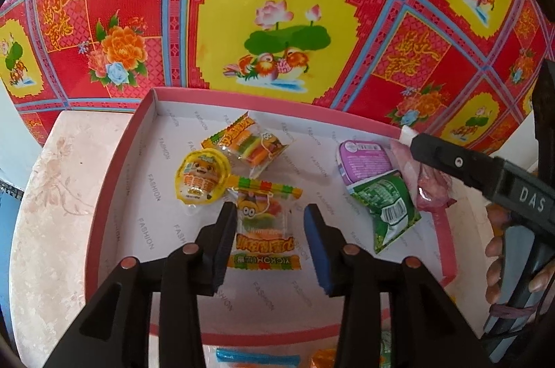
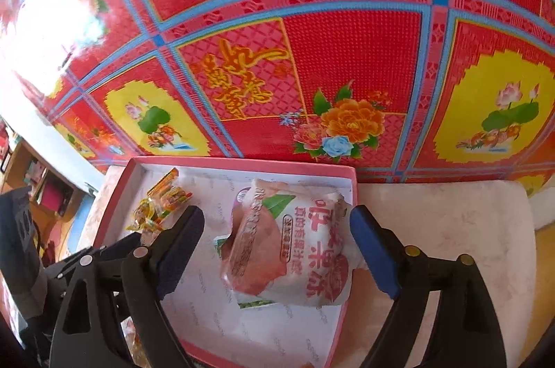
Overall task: Organize snacks
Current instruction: 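Open the right tool to drop the pouch while the left releases the gummy packet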
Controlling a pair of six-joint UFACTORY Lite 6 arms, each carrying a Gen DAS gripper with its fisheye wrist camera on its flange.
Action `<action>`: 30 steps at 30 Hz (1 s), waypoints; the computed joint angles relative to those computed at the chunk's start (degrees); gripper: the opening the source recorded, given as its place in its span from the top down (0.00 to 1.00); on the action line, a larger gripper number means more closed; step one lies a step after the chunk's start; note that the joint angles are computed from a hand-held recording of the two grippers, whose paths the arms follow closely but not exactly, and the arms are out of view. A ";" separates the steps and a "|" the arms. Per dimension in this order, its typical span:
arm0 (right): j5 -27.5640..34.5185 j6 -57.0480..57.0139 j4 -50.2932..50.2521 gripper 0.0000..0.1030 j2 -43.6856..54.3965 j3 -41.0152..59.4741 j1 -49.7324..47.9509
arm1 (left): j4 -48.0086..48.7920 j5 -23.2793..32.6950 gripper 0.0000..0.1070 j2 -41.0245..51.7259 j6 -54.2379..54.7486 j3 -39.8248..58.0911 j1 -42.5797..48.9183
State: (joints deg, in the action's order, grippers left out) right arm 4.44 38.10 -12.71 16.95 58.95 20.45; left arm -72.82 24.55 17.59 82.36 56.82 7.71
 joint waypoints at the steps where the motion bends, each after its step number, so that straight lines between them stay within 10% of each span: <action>1: 0.21 3.63 -3.60 0.15 -0.59 -0.32 0.14 | 0.65 0.26 0.61 -0.64 -0.68 -0.20 0.28; 30: 9.13 22.23 -15.23 0.15 -24.85 -17.97 9.03 | 15.19 6.96 0.61 -23.28 -14.41 -12.32 4.56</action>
